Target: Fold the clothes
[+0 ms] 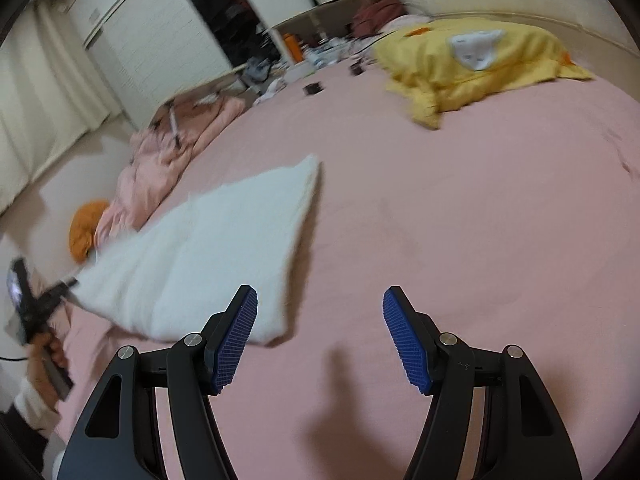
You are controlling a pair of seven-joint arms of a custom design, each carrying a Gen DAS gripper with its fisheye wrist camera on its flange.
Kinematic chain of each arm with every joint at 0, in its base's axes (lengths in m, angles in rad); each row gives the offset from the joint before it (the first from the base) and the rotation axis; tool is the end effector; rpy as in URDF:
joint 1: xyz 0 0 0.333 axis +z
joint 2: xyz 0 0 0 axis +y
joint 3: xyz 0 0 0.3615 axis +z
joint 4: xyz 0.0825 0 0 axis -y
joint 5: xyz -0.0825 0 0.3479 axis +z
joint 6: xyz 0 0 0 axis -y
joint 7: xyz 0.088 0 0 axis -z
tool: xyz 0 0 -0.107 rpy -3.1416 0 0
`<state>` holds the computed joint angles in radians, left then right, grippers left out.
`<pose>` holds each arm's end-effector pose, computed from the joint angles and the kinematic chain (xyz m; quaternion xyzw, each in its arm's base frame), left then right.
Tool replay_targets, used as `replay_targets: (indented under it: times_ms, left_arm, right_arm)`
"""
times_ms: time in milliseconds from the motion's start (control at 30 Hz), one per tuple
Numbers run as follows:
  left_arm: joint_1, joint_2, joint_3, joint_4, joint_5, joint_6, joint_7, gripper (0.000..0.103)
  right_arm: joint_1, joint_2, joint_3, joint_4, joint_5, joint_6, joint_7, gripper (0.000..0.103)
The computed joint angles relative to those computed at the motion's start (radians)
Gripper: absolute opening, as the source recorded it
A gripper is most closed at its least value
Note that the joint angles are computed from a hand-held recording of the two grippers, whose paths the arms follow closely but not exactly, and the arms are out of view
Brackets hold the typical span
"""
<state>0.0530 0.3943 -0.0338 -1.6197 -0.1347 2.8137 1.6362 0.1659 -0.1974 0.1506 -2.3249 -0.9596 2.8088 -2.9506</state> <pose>0.7022 0.0247 0.5486 -0.6734 0.6271 -0.2996 0.2519 0.4371 0.1898 0.5425 -0.4157 0.8082 -0.2179 0.3558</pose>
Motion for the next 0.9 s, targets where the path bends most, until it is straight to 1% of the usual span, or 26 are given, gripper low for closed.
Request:
replay_targets:
  times_ms: [33,167,233,267,300,333,367,400,433,467,500,533,567,600,633,667,700,733,767,800,833,867,900]
  left_arm:
    - [0.011,0.012,-0.002,-0.004,-0.006,-0.010,0.008,0.019]
    - [0.049,0.035,-0.029,-0.035,-0.051,0.017,0.057,0.019]
    - [0.051,0.054,-0.027,-0.003,-0.062,-0.002,0.057,0.019]
    - [0.034,0.066,0.004,0.015,-0.046,-0.014,0.046,0.019]
    - [-0.007,0.094,0.070,0.068,0.040,-0.049,-0.032,0.020]
    - [-0.022,0.105,0.100,0.096,0.066,-0.085,-0.052,0.027]
    - [-0.006,0.118,0.096,0.132,0.074,-0.125,-0.053,0.028]
    - [0.008,0.129,0.091,0.164,0.081,-0.148,-0.055,0.028]
    - [-0.003,0.122,0.114,0.168,0.112,-0.146,-0.090,0.030]
    - [-0.001,0.106,0.122,0.152,0.157,-0.116,-0.136,0.032]
    - [0.017,0.082,0.095,0.128,0.191,-0.078,-0.169,0.042]
    - [0.049,0.050,0.038,0.094,0.170,-0.036,-0.142,0.065]
    - [0.089,0.026,-0.040,0.070,0.085,-0.022,-0.044,0.077]
    - [0.126,0.011,-0.127,0.070,-0.066,-0.055,0.124,0.097]
    - [0.171,0.007,-0.215,0.078,-0.226,-0.107,0.296,0.103]
    - [0.218,0.015,-0.302,0.102,-0.371,-0.196,0.443,0.103]
    - [0.242,0.036,-0.354,0.135,-0.448,-0.293,0.520,0.103]
    - [0.232,0.072,-0.372,0.179,-0.455,-0.381,0.529,0.103]
    - [0.194,0.101,-0.354,0.209,-0.391,-0.414,0.480,0.103]
    - [0.158,0.130,-0.335,0.234,-0.280,-0.424,0.397,0.102]
    - [0.118,0.144,-0.294,0.238,-0.231,-0.413,0.367,0.102]
    - [0.114,0.139,-0.285,0.211,-0.248,-0.375,0.407,0.102]
    - [0.125,0.129,-0.291,0.186,-0.277,-0.347,0.466,0.098]
  right_arm:
    - [0.014,0.020,-0.001,0.020,0.030,-0.009,-0.041,0.066]
    - [0.075,0.106,-0.012,0.118,0.163,-0.072,-0.227,0.066]
    - [0.099,0.162,-0.022,0.182,0.228,-0.093,-0.315,0.066]
    - [0.110,0.195,-0.029,0.224,0.275,-0.115,-0.385,0.066]
    - [0.121,0.219,-0.034,0.257,0.304,-0.129,-0.430,0.066]
    - [0.129,0.250,-0.040,0.300,0.329,-0.153,-0.481,0.066]
    - [0.140,0.282,-0.044,0.347,0.345,-0.184,-0.523,0.066]
    - [0.150,0.320,-0.048,0.403,0.364,-0.217,-0.573,0.066]
    - [0.161,0.352,-0.056,0.452,0.369,-0.248,-0.606,0.066]
    - [0.171,0.383,-0.064,0.499,0.374,-0.273,-0.634,0.066]
    - [0.179,0.414,-0.072,0.542,0.384,-0.289,-0.660,0.066]
    - [0.185,0.436,-0.082,0.569,0.389,-0.288,-0.672,0.066]
    - [0.191,0.458,-0.091,0.594,0.396,-0.286,-0.680,0.066]
    - [0.197,0.480,-0.099,0.617,0.404,-0.288,-0.689,0.066]
    - [0.205,0.499,-0.105,0.638,0.409,-0.295,-0.698,0.066]
    - [0.215,0.512,-0.113,0.640,0.400,-0.286,-0.702,0.066]
    - [0.225,0.518,-0.120,0.641,0.391,-0.286,-0.707,0.066]
    - [0.236,0.517,-0.127,0.629,0.377,-0.295,-0.712,0.066]
    - [0.254,0.506,-0.139,0.600,0.330,-0.294,-0.711,0.066]
    - [0.265,0.488,-0.149,0.563,0.281,-0.265,-0.699,0.066]
    - [0.276,0.466,-0.157,0.526,0.230,-0.245,-0.681,0.066]
    - [0.279,0.431,-0.159,0.473,0.193,-0.223,-0.663,0.066]
    - [0.276,0.411,-0.153,0.445,0.178,-0.211,-0.653,0.066]
